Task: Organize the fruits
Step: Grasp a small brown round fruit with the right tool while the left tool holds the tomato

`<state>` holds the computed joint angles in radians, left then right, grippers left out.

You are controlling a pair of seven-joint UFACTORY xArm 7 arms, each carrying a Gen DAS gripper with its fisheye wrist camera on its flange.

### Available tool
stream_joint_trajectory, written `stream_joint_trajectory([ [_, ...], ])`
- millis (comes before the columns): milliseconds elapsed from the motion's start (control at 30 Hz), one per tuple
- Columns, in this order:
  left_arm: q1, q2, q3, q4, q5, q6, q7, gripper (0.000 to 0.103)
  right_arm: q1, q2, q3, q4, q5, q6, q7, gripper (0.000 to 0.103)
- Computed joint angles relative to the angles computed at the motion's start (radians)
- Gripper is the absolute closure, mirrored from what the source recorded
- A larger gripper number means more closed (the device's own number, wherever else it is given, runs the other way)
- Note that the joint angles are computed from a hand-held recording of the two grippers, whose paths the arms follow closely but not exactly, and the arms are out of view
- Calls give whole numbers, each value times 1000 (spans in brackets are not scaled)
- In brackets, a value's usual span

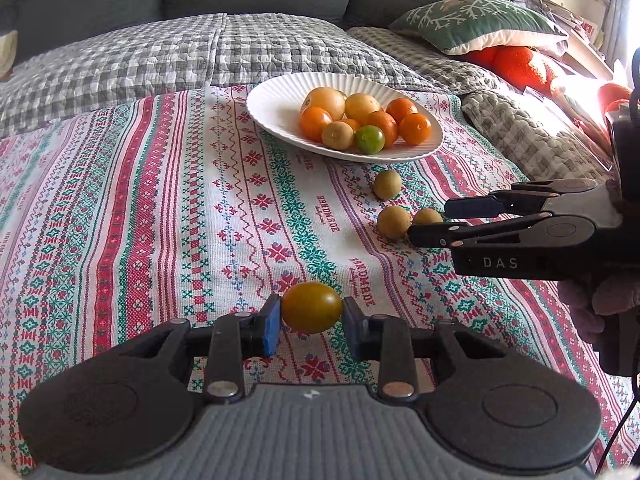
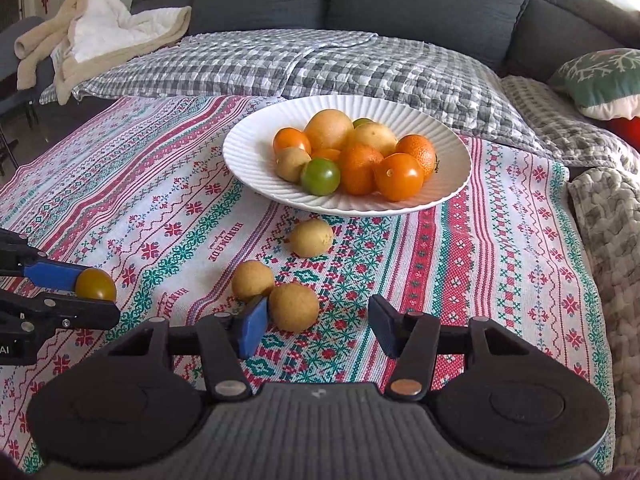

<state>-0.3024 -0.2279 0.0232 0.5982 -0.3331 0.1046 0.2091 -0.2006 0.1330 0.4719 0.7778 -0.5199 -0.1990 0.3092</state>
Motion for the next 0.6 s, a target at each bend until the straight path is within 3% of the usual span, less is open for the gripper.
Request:
stream_joint_trajectory([
  [167,5,6,-7,4,10,-6,-13,75,-264,35,254,18,-141,11,80,79],
  [267,2,12,-7,11,11,-8,-13,75,-278,33,269,14,-150,8,65,79],
  [333,-2,16,-5,15,8,-11,-8,75,-354,42,340,16,-175,14,83,79],
  [433,-7,19,-3,18,3,-14,-2,75,-393,35,373,8,-185,12,91,79],
  [600,-5,30,-9,29,4,-22,0,75,-523,26,483,0,-256,12,157,79],
])
